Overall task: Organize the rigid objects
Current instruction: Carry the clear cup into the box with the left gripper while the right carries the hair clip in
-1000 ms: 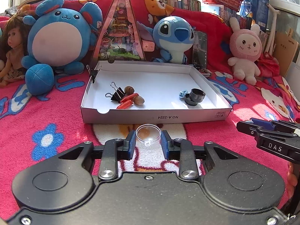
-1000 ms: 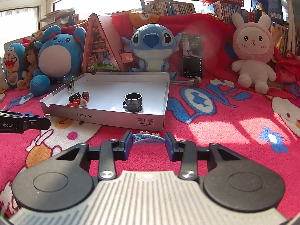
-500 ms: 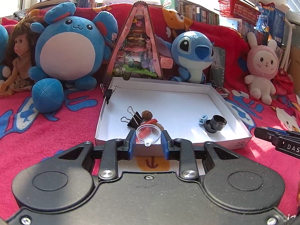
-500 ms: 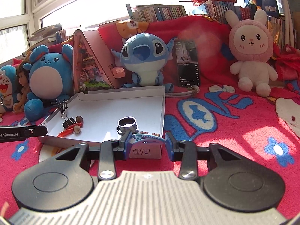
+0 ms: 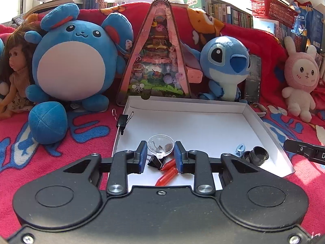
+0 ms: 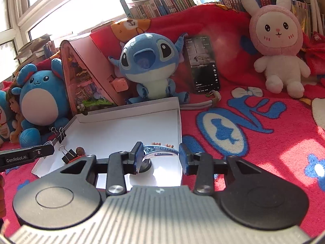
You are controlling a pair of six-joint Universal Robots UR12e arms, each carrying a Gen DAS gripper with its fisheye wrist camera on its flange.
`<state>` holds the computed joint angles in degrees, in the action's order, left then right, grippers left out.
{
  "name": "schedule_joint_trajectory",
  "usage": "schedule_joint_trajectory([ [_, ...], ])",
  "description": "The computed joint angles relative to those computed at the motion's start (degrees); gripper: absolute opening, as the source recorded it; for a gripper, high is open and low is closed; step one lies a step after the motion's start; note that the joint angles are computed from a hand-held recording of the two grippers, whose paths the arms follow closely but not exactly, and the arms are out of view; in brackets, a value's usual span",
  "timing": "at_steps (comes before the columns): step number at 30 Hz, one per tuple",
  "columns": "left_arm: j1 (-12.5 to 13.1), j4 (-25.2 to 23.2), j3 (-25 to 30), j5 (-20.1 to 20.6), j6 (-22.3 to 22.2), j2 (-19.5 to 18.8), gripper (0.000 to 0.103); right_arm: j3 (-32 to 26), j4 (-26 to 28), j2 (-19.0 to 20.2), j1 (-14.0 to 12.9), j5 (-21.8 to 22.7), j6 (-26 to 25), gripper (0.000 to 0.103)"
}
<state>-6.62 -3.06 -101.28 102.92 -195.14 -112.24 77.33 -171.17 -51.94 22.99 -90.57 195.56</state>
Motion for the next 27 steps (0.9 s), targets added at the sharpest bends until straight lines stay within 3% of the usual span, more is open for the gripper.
schedule_joint_trajectory([
  [27,-0.1,-2.0,1.1,2.7,-1.5,-2.3,0.027,-5.6,4.6,3.6,2.0,-1.0,-3.5,0.045],
])
